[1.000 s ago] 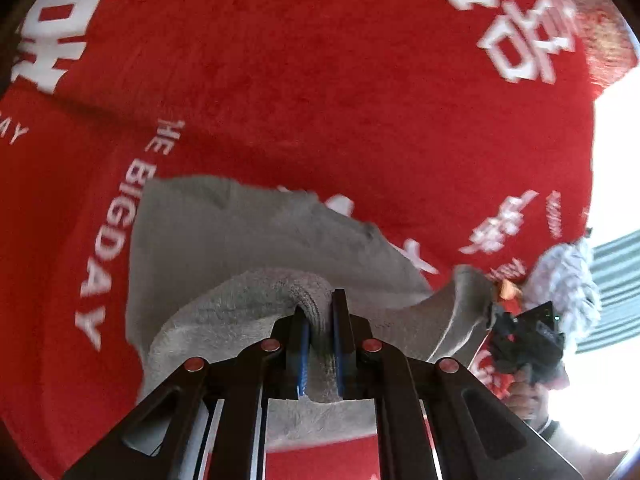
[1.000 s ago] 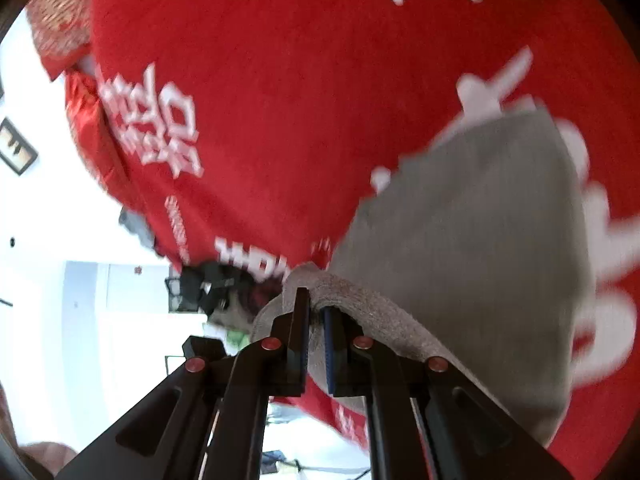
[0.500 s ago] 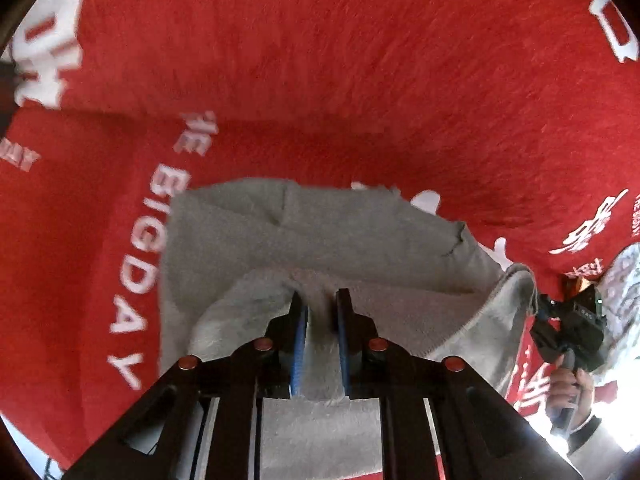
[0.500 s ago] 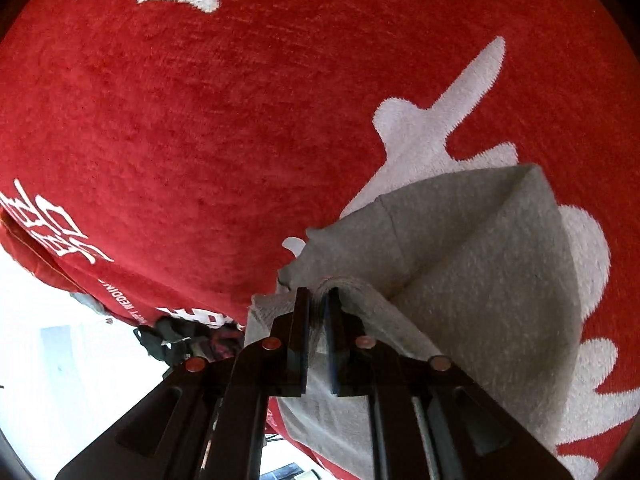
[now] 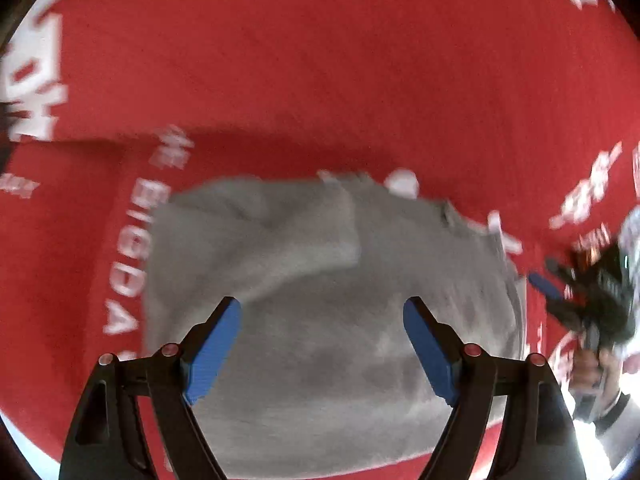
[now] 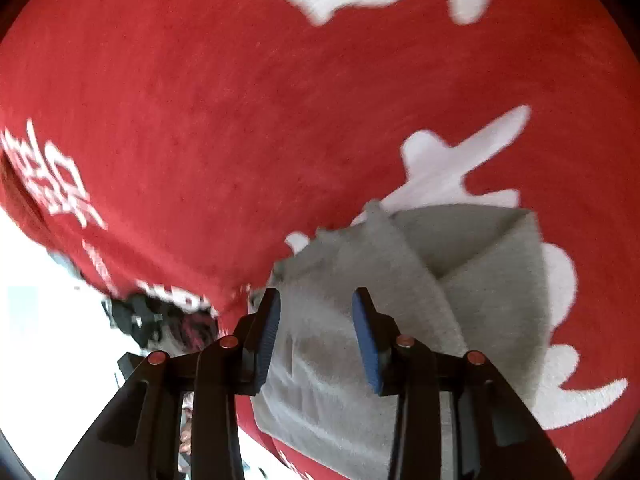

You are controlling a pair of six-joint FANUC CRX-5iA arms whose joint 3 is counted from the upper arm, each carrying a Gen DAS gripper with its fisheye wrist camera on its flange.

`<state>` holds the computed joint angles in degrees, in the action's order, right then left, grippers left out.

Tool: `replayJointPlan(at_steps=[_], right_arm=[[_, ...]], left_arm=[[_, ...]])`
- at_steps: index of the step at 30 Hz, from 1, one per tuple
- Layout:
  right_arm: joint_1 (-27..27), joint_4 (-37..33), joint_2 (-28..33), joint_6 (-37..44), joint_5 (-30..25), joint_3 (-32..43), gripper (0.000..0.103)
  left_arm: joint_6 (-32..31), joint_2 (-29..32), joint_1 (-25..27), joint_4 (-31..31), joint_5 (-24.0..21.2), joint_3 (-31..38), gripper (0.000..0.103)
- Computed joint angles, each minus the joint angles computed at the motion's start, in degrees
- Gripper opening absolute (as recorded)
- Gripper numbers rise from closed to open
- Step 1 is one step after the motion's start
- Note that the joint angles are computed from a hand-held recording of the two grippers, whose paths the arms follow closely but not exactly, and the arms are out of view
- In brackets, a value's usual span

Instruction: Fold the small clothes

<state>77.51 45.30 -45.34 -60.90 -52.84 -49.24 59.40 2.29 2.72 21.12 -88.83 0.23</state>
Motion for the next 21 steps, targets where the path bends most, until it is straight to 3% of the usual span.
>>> replayJointPlan(at_steps=[5, 8, 12, 16, 21], right_arm=[[-6.0, -10.4, 4.8, 11.4, 6.4, 2.7, 0.039], [-6.0, -14.6, 5.6, 14.0, 3.8, 3.4, 0.040], [-3.2, -13.3, 2.8, 9.8, -3.2, 2.1, 0.040], [-0.6, -14.5, 1.2, 7.1, -10.3, 2.9, 0.040], [5.5, -12.4, -0.5, 3.9, -16.1, 3.8, 0.041]], left_arm=[[2.9, 1.9, -5.3, -5.7, 4.7, -1.6, 0.083], [7.4, 3.0, -5.1, -7.8, 9.4, -0.3, 0.083], [15.5, 5.8, -4.5, -14.3, 12.6, 5.1, 0.083], [17.8, 7.1, -2.3, -17.2, 10.9, 8.8, 0.083], [10.8, 4.6, 1.8, -13.8, 5.8, 7.2, 0.083]])
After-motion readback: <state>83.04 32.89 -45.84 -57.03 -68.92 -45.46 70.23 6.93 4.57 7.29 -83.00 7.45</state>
